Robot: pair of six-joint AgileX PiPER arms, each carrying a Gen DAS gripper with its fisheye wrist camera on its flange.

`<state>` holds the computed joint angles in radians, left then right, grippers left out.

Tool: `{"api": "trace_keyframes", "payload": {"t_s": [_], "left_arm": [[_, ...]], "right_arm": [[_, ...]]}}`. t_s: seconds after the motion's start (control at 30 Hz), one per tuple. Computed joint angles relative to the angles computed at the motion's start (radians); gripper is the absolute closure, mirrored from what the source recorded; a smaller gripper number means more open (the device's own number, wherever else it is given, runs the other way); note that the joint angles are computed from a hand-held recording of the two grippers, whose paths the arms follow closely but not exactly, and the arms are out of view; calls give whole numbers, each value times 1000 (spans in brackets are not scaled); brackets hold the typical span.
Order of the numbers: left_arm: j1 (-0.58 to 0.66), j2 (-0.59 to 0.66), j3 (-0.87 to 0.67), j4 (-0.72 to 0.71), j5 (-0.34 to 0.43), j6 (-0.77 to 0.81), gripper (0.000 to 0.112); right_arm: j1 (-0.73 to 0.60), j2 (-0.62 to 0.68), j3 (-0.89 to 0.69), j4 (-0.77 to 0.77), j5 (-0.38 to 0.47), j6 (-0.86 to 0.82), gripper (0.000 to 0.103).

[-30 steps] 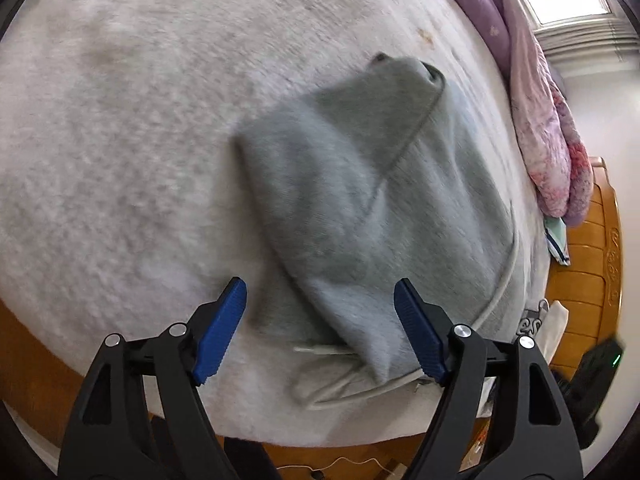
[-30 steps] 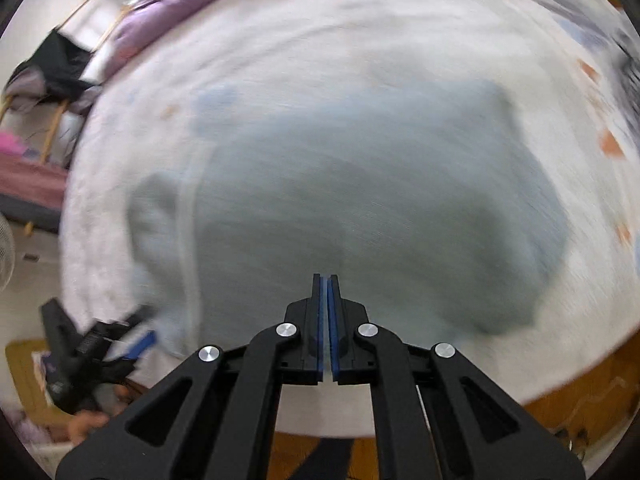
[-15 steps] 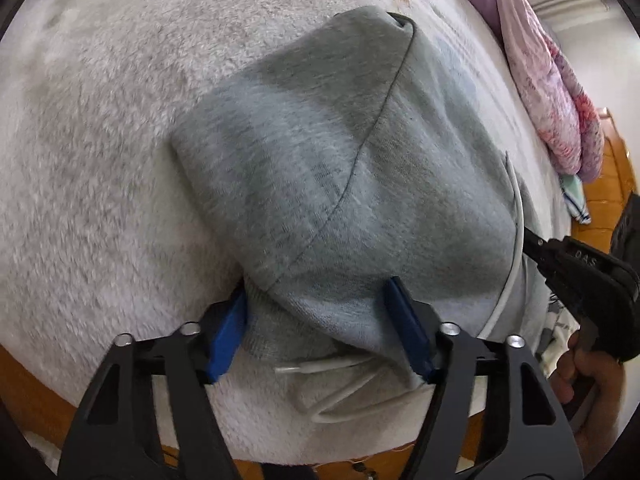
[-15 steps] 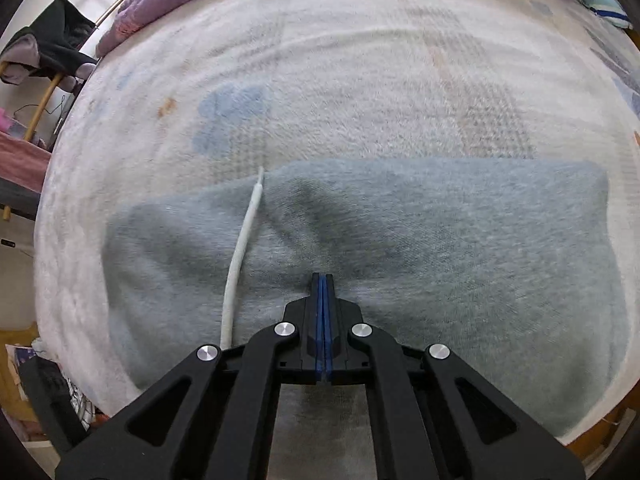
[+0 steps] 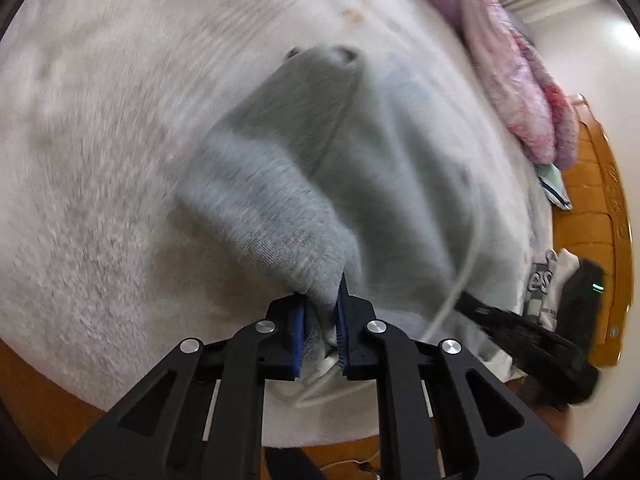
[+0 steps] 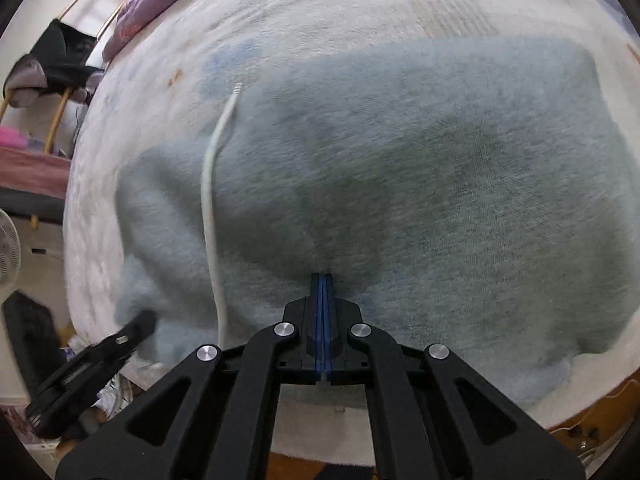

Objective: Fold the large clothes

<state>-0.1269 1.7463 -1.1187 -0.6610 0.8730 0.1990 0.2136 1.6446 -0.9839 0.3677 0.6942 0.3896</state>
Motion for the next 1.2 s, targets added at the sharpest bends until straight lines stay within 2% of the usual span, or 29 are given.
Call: {"api": "trace_keyframes", "payload": {"t_s": [0.17, 0.23, 0.33, 0.4, 0.5, 0.63, 0.87, 0.97, 1.13, 1.2], "left_arm": [[-43, -51, -70, 28, 31, -58, 102], [-56, -66, -83, 37, 33, -79, 103], [-104, -88, -133, 63, 33, -141, 103], [-174, -83, -199, 104, 31, -220, 103], [-278, -71, -288, 152, 19, -309, 103], [-458, 23, -473, 229, 6, -447, 103], [-686, 266, -794, 311, 64, -622, 103], [-748, 377, -923, 314, 101, -662, 103], [-831, 561, -1140, 331, 196, -709, 103], [-859, 642, -1249, 356, 258, -719, 103]], "right_arm": [[-44, -4, -21, 79, 42, -94, 103], [-77, -39, -3, 155, 46, -179, 99], [-105, -113, 16, 145, 48, -201, 87], [-156, -156, 43, 180, 53, -236, 83], [-274, -197, 69, 208, 102, -309, 83], [-501, -242, 104, 281, 194, -456, 83], [-876, -269, 81, 301, 381, -674, 83], [-1024, -248, 55, 306, 447, -761, 83], [-1155, -210, 26, 299, 491, -851, 83], [-1200, -193, 15, 289, 504, -883, 83]]}}
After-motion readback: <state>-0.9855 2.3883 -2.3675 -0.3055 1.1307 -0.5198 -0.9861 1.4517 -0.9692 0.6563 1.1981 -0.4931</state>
